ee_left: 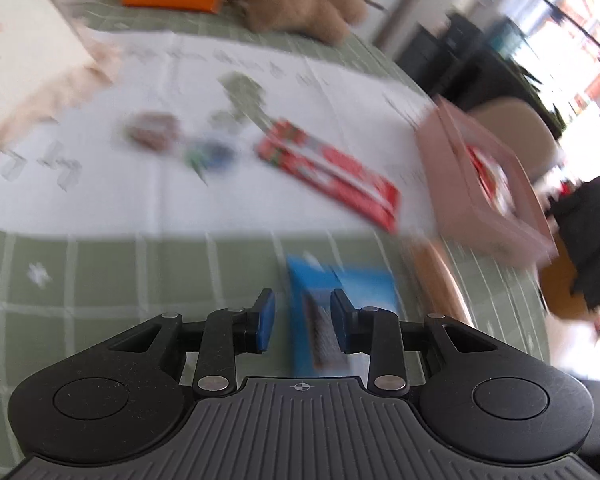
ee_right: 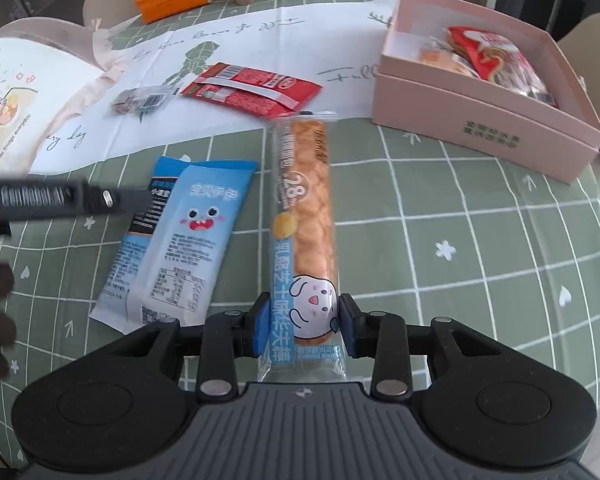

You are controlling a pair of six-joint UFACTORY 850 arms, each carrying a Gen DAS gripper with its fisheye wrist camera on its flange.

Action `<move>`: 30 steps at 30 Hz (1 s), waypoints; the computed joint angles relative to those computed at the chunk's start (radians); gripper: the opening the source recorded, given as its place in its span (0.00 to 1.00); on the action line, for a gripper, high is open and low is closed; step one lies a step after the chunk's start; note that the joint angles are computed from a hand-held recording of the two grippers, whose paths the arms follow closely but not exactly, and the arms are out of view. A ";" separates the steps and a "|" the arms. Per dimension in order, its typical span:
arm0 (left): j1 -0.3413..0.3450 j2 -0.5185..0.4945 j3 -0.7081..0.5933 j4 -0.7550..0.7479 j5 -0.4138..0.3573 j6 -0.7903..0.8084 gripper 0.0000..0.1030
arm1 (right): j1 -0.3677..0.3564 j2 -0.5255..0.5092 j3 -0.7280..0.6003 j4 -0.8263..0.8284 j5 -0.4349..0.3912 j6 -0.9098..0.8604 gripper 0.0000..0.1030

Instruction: Organize snacks

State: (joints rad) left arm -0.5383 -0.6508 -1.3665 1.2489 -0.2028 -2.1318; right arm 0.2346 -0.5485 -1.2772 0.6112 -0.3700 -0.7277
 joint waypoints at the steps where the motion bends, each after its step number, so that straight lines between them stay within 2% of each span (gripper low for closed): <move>1: 0.009 -0.001 -0.006 -0.009 -0.033 -0.015 0.33 | 0.000 0.003 0.005 0.000 0.011 0.000 0.34; 3: 0.029 -0.004 -0.016 -0.028 -0.109 -0.079 0.33 | 0.002 0.011 0.021 0.004 0.049 0.004 0.33; 4: 0.044 -0.003 -0.014 0.006 -0.135 -0.165 0.33 | 0.002 0.013 0.028 0.016 0.064 0.000 0.34; 7: 0.091 -0.010 -0.025 0.010 -0.154 -0.267 0.33 | -0.005 0.021 0.046 0.117 0.078 -0.069 0.41; 8: 0.108 -0.017 -0.038 -0.024 -0.154 -0.249 0.33 | -0.009 0.022 0.050 0.155 0.073 -0.099 0.49; 9: 0.121 -0.026 -0.053 -0.065 -0.157 -0.213 0.33 | -0.013 0.027 0.057 0.202 0.072 -0.138 0.54; 11: 0.147 -0.047 -0.089 -0.192 -0.164 -0.099 0.33 | -0.015 0.035 0.068 0.238 0.084 -0.166 0.59; 14: 0.171 -0.084 -0.133 -0.296 -0.139 -0.040 0.33 | -0.020 0.034 0.071 0.213 0.088 -0.140 0.59; 17: 0.175 -0.147 -0.226 -0.430 -0.182 0.143 0.33 | -0.027 0.027 0.063 0.156 0.078 -0.077 0.61; 21: 0.158 -0.213 -0.331 -0.505 -0.222 0.350 0.33 | -0.036 0.030 0.067 0.123 0.090 -0.051 0.64; 25: 0.120 -0.279 -0.450 -0.539 -0.339 0.587 0.37 | -0.048 0.020 0.056 0.105 0.092 -0.035 0.64; 27: 0.105 -0.293 -0.478 -0.558 -0.371 0.699 0.38 | -0.055 0.013 0.049 0.107 0.091 -0.035 0.64; 30: 0.086 -0.270 -0.440 -0.538 -0.357 0.787 0.41 | -0.062 0.013 0.046 0.134 0.092 -0.073 0.65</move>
State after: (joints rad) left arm -0.4519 -0.9212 -1.8060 0.7106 -0.5600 -1.3453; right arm 0.1724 -0.5354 -1.2312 0.7450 -0.2779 -0.8007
